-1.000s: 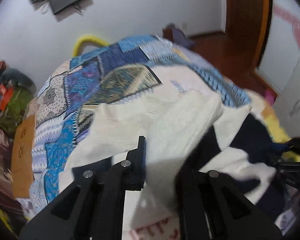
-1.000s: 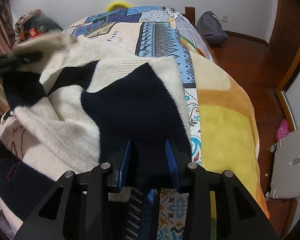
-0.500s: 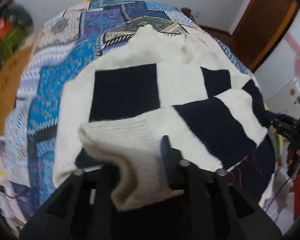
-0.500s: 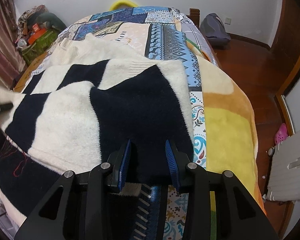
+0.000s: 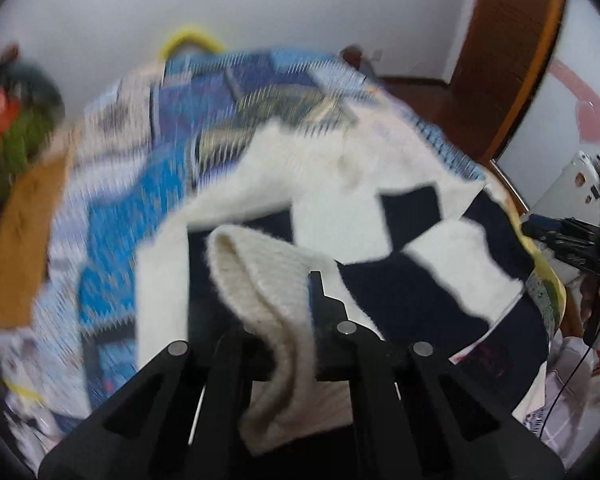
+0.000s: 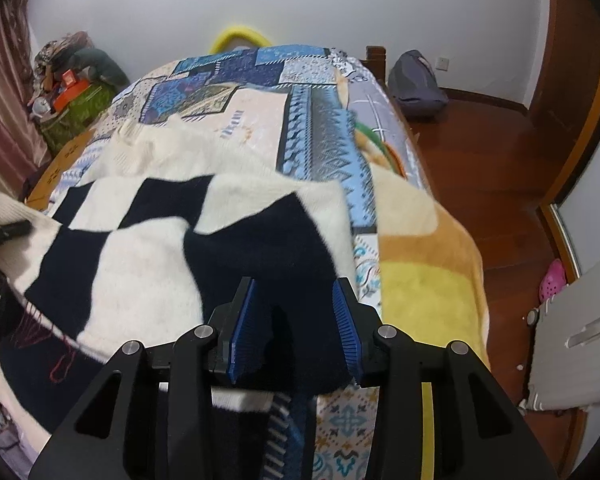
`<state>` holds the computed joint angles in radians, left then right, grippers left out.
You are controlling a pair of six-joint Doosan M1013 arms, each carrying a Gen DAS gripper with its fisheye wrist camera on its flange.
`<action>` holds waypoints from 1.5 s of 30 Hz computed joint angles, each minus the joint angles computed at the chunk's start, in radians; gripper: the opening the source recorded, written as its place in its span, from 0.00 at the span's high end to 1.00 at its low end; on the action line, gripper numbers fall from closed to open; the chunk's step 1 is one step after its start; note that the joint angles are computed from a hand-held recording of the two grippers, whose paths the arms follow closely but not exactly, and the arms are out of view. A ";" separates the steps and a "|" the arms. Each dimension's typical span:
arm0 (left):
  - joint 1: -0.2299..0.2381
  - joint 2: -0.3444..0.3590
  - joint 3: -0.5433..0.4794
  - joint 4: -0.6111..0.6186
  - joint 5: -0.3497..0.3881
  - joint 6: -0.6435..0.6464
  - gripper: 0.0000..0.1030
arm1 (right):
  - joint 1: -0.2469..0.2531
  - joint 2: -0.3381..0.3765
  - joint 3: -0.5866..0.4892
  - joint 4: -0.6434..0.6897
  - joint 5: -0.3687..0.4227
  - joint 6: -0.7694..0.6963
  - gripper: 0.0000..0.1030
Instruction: Fold small clothes
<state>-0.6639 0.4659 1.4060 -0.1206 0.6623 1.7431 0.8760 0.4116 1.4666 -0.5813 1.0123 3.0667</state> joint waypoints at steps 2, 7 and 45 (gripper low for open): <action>-0.015 -0.032 0.013 0.022 -0.077 0.028 0.94 | -0.007 0.004 -0.004 -0.003 0.005 -0.001 0.65; -0.032 -0.086 0.043 0.153 -0.223 -0.032 0.94 | -0.023 0.013 -0.010 -0.001 -0.002 -0.005 0.65; 0.201 0.227 -0.196 -0.269 0.232 -0.084 0.58 | -0.063 0.057 -0.018 0.069 -0.068 -0.042 0.56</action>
<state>-0.4629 0.6924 1.2105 -0.3894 0.8946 1.6593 0.8126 0.4682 1.4481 -0.5123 0.9441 3.0243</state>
